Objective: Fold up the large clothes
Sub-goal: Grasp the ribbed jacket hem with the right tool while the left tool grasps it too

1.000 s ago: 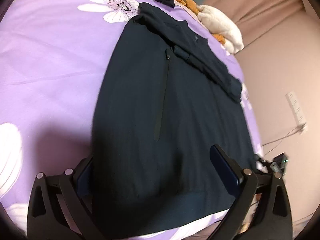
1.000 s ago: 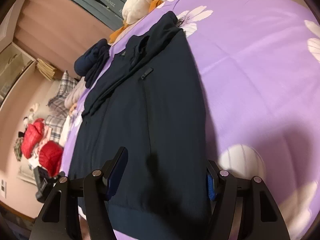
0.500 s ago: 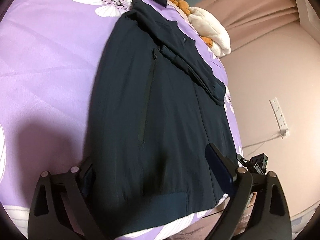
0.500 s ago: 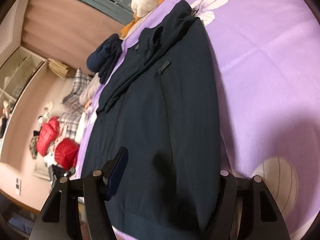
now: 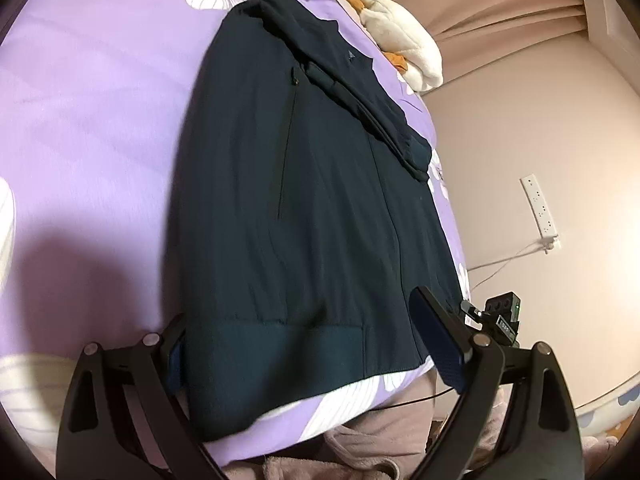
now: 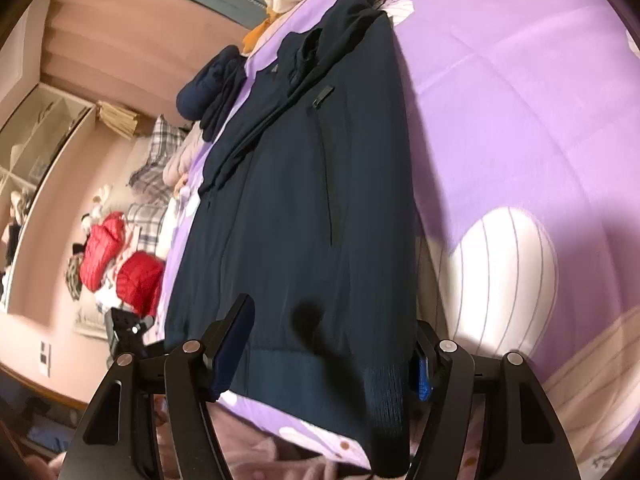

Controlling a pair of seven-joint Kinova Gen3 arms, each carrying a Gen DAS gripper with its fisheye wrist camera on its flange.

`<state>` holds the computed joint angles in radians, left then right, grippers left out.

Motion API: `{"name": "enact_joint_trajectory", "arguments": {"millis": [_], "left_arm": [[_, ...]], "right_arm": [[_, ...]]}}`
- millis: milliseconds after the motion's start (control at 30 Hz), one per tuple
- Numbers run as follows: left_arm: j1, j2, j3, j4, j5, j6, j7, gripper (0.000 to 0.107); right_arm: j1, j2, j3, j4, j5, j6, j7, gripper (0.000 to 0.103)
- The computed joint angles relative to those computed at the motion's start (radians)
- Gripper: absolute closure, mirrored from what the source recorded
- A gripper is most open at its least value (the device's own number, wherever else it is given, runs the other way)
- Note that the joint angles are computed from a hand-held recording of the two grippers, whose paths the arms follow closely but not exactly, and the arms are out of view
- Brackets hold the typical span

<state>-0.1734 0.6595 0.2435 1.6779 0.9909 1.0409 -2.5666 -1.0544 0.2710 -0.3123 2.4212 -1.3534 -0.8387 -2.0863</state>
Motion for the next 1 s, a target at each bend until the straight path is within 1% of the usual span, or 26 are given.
{"name": "enact_joint_trajectory", "arguments": {"millis": [67,167,333,400,467,533,567,633,667,733,767,867,933,967,1000], "left_arm": [[0.006,-0.003,0.001,0.010,0.009,-0.020,-0.009,0.015],[0.009,0.007,0.006,0.002,0.020,-0.016,0.004,0.015],[0.036,-0.001,0.011,-0.005,0.000,-0.025,0.004,0.015],[0.044,0.000,0.011,-0.009,-0.004,-0.032,0.012,0.015],[0.046,0.006,0.012,-0.017,0.000,-0.034,0.030,0.019],[0.040,0.012,0.012,-0.020,0.006,-0.034,0.046,0.029],[0.036,0.014,0.011,-0.020,0.009,-0.031,0.055,0.031],[0.026,0.015,0.011,-0.014,0.017,-0.031,0.065,0.041],[0.021,0.013,0.010,-0.009,0.020,-0.033,0.065,0.043],[0.014,0.005,0.006,0.005,0.023,-0.041,0.062,0.054],[0.008,0.004,0.006,0.013,0.030,-0.044,0.059,0.057],[-0.010,0.011,0.004,0.030,0.053,-0.043,0.057,0.066],[-0.014,0.012,-0.001,0.044,0.066,-0.052,0.059,0.078],[-0.015,0.012,-0.002,0.047,0.069,-0.054,0.061,0.081],[-0.019,0.012,-0.004,0.055,0.077,-0.060,0.060,0.087]], "right_arm": [[0.005,0.011,0.005,-0.011,0.002,0.000,0.008,0.034],[0.023,0.027,0.018,-0.019,0.044,-0.002,-0.014,0.034],[0.051,0.043,0.041,-0.040,0.104,0.023,0.000,0.034],[0.056,0.047,0.050,-0.053,0.104,0.036,0.027,0.034],[0.056,0.048,0.055,-0.061,0.092,0.040,0.052,0.034],[0.051,0.048,0.053,-0.064,0.079,0.035,0.065,0.035],[0.049,0.048,0.052,-0.064,0.071,0.030,0.064,0.039],[0.037,0.047,0.043,-0.056,0.047,0.015,0.056,0.047],[0.030,0.049,0.037,-0.049,0.043,-0.001,0.036,0.052],[0.016,0.058,0.027,-0.029,0.053,-0.035,-0.024,0.058],[0.006,0.066,0.023,-0.018,0.055,-0.057,-0.055,0.061],[-0.019,0.085,0.021,-0.002,0.060,-0.102,-0.108,0.063],[-0.029,0.095,0.024,0.000,0.062,-0.121,-0.124,0.063],[-0.033,0.099,0.026,-0.001,0.062,-0.126,-0.126,0.063],[-0.038,0.104,0.026,0.001,0.064,-0.136,-0.133,0.064]]}}
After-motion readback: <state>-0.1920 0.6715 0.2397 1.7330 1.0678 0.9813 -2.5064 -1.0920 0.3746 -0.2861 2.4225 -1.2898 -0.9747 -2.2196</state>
